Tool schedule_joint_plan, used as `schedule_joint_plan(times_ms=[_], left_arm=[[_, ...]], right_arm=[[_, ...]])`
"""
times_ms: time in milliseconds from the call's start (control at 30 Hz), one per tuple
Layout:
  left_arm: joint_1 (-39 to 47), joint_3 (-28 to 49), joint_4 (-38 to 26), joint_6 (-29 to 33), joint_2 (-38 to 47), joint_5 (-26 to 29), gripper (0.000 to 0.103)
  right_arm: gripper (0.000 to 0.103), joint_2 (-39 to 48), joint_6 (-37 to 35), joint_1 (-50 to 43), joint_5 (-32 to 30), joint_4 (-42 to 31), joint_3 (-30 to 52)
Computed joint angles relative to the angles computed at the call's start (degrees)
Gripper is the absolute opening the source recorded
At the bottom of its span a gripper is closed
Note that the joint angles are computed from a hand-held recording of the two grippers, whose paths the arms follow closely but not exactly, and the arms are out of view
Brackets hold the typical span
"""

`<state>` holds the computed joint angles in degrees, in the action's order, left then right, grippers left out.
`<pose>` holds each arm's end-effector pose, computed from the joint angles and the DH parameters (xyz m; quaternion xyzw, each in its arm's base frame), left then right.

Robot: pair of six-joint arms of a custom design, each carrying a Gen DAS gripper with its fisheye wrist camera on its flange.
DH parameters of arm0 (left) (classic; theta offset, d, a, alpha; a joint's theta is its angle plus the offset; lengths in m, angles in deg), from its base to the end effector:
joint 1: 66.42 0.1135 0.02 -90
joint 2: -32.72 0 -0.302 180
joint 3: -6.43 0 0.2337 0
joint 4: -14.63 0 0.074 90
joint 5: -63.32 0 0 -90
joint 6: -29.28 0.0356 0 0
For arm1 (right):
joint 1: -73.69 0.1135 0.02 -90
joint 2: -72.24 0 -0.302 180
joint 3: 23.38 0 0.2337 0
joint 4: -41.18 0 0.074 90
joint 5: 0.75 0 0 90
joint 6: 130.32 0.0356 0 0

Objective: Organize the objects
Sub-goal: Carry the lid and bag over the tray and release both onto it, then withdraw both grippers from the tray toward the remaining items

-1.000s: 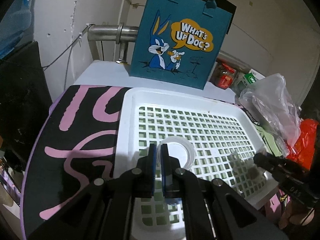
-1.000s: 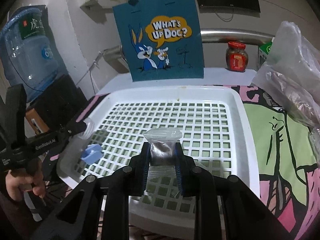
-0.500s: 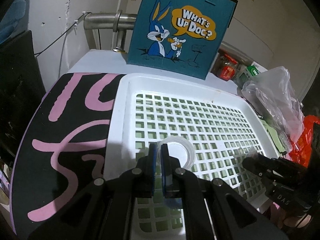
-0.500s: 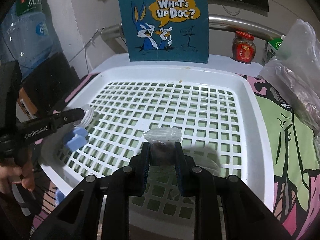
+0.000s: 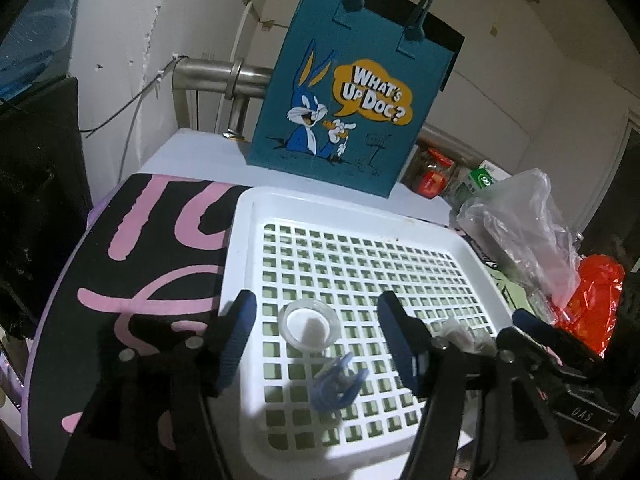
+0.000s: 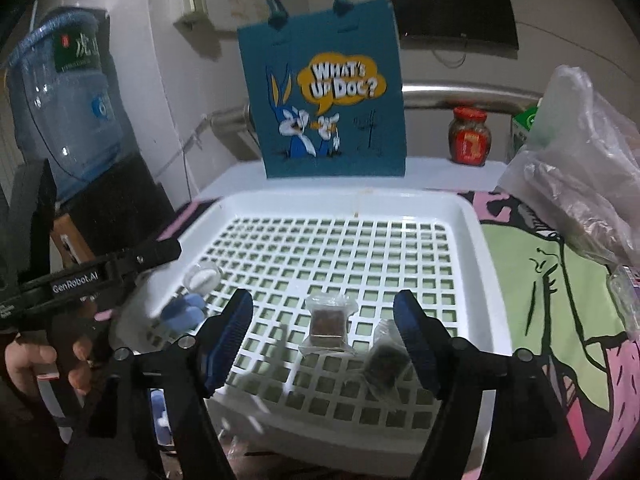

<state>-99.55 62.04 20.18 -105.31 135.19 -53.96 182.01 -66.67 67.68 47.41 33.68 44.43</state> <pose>0.2805 -0.1636 0.1681 -0.1851 0.8713 -0.0840 0.4467 0.3618 -0.0142 0.1651 -0.2765 0.8406 0.2315 0.4041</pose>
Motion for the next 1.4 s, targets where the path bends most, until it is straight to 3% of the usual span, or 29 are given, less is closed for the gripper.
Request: schedule_joint_plan(times_ms=[200,800,1400], left_arm=[[-2.73,-1.86,0.06,-0.72,-3.15,-2.48,0.062],[-14.96,-6.61,-2.41,-4.85,-9.16,-12.74,0.062],[-24.41,-6.25,-12.82,-13.04,-9.25,-17.48,0.062]], right_arm=[[0.078,-2.97,1.04,-2.95,-3.49,2.36,-3.21],[0.079,-10.72,-5.14,-11.37,-10.74,5.75,-14.39],[0.079,-13.78,-19.09,-20.29,-14.9,-6.65,-16.01]])
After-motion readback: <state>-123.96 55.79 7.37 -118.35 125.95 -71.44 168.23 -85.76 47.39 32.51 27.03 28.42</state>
